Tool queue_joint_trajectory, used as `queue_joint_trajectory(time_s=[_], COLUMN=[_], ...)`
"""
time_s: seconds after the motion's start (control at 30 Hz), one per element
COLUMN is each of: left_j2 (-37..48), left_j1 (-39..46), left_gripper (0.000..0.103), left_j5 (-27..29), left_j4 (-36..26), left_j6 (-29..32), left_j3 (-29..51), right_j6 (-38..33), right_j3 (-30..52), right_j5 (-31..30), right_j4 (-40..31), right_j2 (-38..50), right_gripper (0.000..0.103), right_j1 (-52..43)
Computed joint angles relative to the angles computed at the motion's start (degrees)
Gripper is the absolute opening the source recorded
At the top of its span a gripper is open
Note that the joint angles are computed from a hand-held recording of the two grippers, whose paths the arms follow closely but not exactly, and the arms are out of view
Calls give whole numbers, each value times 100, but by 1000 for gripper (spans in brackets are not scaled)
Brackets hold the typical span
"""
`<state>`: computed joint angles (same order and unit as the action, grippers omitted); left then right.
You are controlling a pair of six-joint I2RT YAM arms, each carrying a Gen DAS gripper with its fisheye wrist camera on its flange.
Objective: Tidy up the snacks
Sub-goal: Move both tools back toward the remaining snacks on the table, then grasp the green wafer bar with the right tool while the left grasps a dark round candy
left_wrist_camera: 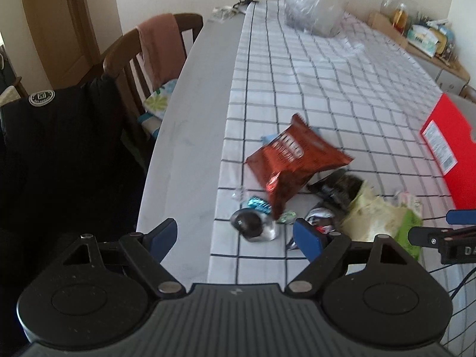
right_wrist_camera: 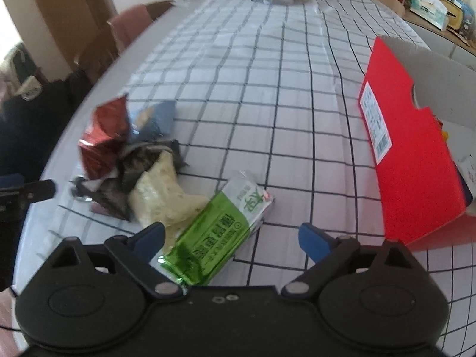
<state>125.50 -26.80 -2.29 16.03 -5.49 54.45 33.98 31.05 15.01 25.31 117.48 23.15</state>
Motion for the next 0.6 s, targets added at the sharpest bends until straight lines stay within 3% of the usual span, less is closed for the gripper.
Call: queue_joint_trajectory(time_s=[0.33,0.47,0.6], left_j2=[572,820,1040], left_j1=[10,-12,24], left_gripper=[85,74,64], left_j5=[3,17,34], left_j4=[-381,-611,-797], left_j6=[156,218,180], left_j3=[616,958,1243], right_j6=[534,436,258], right_j3=[780,894,928], right_j5=[13,91,253], right_j4=[-733,-909,-983], right_j2=[602,705,712], right_gripper=[93,89,78], right_j1=[-21,30,114])
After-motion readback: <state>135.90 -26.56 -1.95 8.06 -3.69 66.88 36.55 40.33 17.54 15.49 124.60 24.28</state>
